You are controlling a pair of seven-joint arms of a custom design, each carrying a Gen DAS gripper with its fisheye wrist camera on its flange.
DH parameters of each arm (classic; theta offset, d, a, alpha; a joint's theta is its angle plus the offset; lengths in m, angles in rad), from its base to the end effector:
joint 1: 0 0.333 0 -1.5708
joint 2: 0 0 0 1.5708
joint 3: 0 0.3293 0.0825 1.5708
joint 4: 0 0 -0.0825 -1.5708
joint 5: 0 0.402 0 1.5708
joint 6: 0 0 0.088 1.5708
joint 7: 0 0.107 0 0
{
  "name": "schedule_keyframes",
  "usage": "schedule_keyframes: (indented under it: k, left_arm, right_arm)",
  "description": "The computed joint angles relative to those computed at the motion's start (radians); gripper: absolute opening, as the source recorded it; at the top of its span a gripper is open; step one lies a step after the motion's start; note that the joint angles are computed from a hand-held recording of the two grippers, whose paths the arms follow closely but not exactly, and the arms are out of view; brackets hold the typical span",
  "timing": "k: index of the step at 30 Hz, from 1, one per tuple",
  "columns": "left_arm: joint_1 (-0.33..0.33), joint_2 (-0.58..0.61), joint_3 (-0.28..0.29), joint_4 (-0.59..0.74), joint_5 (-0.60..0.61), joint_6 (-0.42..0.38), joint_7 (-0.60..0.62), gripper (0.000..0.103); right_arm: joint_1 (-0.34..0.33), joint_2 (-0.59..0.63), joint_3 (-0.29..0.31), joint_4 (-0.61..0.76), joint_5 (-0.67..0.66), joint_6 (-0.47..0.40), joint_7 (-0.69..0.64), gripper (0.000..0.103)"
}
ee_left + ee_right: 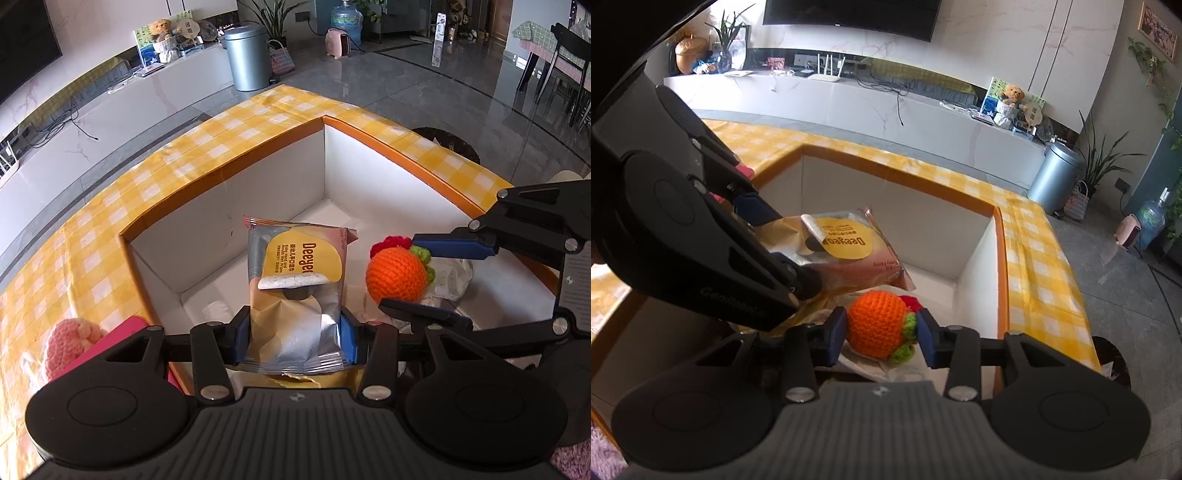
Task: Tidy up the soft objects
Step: 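Open both grippers to drop the snack bag and fruit into the box, then move both grippers back over the plastic bundle and pink crocheted toy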
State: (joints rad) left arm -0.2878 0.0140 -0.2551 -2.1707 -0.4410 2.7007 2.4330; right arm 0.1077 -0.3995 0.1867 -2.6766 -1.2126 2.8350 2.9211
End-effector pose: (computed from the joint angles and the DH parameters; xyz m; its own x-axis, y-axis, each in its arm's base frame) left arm 0.5134 -0.2924 0.4449 -0.8516 -0.5162 -0.0910 -0.3926 0.7432 -0.5418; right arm 0.3864 0.1662 0.3944 -0.0311 -0.9851 0.1689 -0.6945 -0.1002 -0.7124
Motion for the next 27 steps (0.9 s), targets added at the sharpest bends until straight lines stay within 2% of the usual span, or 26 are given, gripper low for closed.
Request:
schedule_keyframes:
  k: [4,10,13,15,22,27]
  left_arm:
    - [-0.001,0.006,-0.002,0.005,0.003,0.007,-0.013,0.056]
    - [-0.006,-0.031,0.0,-0.021,-0.06,0.056,0.066,0.064]
    - [-0.009,-0.058,0.01,-0.017,-0.13,0.038,0.129,0.067]
    - [-0.011,-0.078,0.015,-0.024,-0.139,0.038,0.143,0.07]
    - [-0.016,-0.154,0.046,-0.051,-0.171,0.0,0.182,0.07]
    - [-0.026,-0.232,0.086,-0.103,-0.246,-0.011,0.267,0.07]
  right_arm:
    - [0.007,-0.001,0.001,0.001,0.021,-0.018,-0.015,0.04]
    - [0.016,-0.033,0.014,-0.006,0.035,-0.052,-0.039,0.047]
    - [0.026,-0.049,0.018,-0.005,0.06,-0.077,-0.049,0.049]
    - [0.036,-0.063,0.018,-0.003,0.092,-0.09,-0.065,0.057]
    - [0.1,-0.112,0.018,0.003,0.289,-0.155,-0.159,0.058]
    - [0.108,-0.159,0.054,0.004,0.37,-0.169,-0.143,0.066]
